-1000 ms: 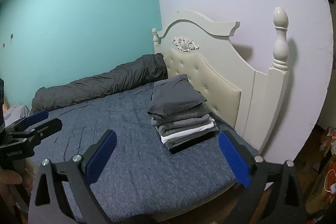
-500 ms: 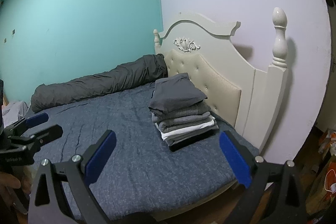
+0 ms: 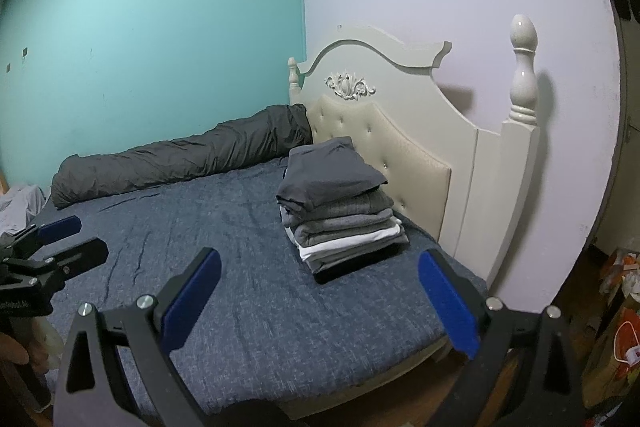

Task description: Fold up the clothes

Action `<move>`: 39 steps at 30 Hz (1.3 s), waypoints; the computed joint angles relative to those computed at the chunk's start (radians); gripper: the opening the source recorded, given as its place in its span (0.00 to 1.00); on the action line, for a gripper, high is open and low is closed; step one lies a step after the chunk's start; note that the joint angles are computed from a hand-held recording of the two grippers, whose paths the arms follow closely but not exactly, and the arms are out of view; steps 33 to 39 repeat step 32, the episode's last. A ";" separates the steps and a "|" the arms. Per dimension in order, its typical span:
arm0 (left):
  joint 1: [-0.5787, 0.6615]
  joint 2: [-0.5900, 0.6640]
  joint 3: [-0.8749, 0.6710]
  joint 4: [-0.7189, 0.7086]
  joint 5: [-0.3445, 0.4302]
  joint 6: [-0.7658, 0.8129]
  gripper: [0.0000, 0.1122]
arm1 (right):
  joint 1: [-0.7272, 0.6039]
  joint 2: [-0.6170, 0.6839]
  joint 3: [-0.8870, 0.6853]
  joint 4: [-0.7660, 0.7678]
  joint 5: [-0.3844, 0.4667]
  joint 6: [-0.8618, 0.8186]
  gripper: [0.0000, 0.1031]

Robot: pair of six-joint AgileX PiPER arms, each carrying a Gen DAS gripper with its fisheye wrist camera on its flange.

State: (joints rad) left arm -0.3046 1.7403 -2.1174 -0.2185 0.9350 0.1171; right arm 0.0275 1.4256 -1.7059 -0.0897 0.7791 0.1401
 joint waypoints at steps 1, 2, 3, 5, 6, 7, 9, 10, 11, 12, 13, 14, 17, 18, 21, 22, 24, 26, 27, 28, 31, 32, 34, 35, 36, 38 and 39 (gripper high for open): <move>0.000 -0.003 0.007 -0.001 -0.003 0.001 0.91 | 0.001 -0.002 0.005 -0.002 -0.002 0.002 0.97; 0.001 -0.006 0.014 -0.002 -0.007 0.001 0.91 | 0.001 -0.005 0.010 -0.002 -0.004 0.003 0.97; 0.001 -0.008 0.020 -0.003 -0.009 0.002 0.91 | 0.001 -0.008 0.016 0.000 -0.005 0.002 0.97; 0.001 -0.010 0.028 -0.003 -0.014 0.000 0.91 | 0.003 -0.013 0.026 -0.002 -0.008 0.003 0.97; 0.000 -0.011 0.032 -0.002 -0.017 0.000 0.91 | 0.005 -0.016 0.032 -0.005 -0.009 0.005 0.97; -0.002 -0.013 0.038 0.002 -0.023 -0.003 0.91 | 0.007 -0.017 0.038 -0.007 -0.011 0.009 0.97; -0.006 -0.019 0.049 0.011 -0.032 -0.008 0.91 | 0.011 -0.022 0.050 -0.014 -0.016 0.018 0.97; -0.007 -0.021 0.053 0.014 -0.035 -0.011 0.91 | 0.012 -0.024 0.057 -0.018 -0.018 0.023 0.97; -0.007 -0.022 0.053 0.014 -0.035 -0.013 0.91 | 0.012 -0.024 0.061 -0.017 -0.020 0.025 0.97; -0.008 -0.022 0.054 0.015 -0.036 -0.013 0.91 | 0.013 -0.025 0.065 -0.017 -0.021 0.027 0.97; -0.009 -0.023 0.055 0.016 -0.038 -0.012 0.91 | 0.014 -0.024 0.067 -0.017 -0.021 0.027 0.97; -0.009 -0.024 0.056 0.017 -0.039 -0.012 0.91 | 0.015 -0.024 0.068 -0.017 -0.021 0.028 0.97; -0.008 -0.029 0.065 0.017 -0.046 -0.013 0.91 | 0.018 -0.023 0.071 -0.016 -0.022 0.025 0.97; -0.008 -0.029 0.066 0.018 -0.048 -0.014 0.91 | 0.019 -0.022 0.071 -0.017 -0.022 0.026 0.97; -0.010 -0.031 0.069 0.018 -0.053 -0.015 0.91 | 0.020 -0.021 0.069 -0.016 -0.022 0.027 0.97; -0.010 -0.031 0.069 0.020 -0.054 -0.016 0.91 | 0.021 -0.022 0.070 -0.018 -0.022 0.028 0.97; -0.012 -0.031 0.069 0.025 -0.058 -0.020 0.91 | 0.024 -0.024 0.073 -0.021 -0.021 0.033 0.97; -0.010 -0.030 0.068 0.018 -0.058 -0.018 0.91 | 0.027 -0.025 0.077 -0.025 -0.022 0.037 0.97; -0.010 -0.031 0.069 0.019 -0.060 -0.018 0.91 | 0.027 -0.026 0.079 -0.027 -0.023 0.039 0.97; -0.010 -0.031 0.069 0.019 -0.060 -0.017 0.91 | 0.029 -0.027 0.082 -0.031 -0.024 0.043 0.97; -0.011 -0.027 0.064 0.016 -0.052 -0.018 0.91 | 0.029 -0.030 0.090 -0.031 -0.025 0.048 0.97; -0.011 -0.026 0.063 0.016 -0.050 -0.020 0.91 | 0.028 -0.031 0.091 -0.031 -0.026 0.048 0.97; -0.011 -0.026 0.063 0.016 -0.050 -0.020 0.91 | 0.028 -0.031 0.091 -0.031 -0.026 0.048 0.97; -0.011 -0.026 0.063 0.016 -0.050 -0.020 0.91 | 0.028 -0.031 0.091 -0.031 -0.026 0.048 0.97; -0.011 -0.026 0.063 0.016 -0.050 -0.020 0.91 | 0.028 -0.031 0.091 -0.031 -0.026 0.048 0.97; -0.011 -0.026 0.063 0.016 -0.050 -0.020 0.91 | 0.028 -0.031 0.091 -0.031 -0.026 0.048 0.97; -0.011 -0.026 0.063 0.016 -0.050 -0.020 0.91 | 0.028 -0.031 0.091 -0.031 -0.026 0.048 0.97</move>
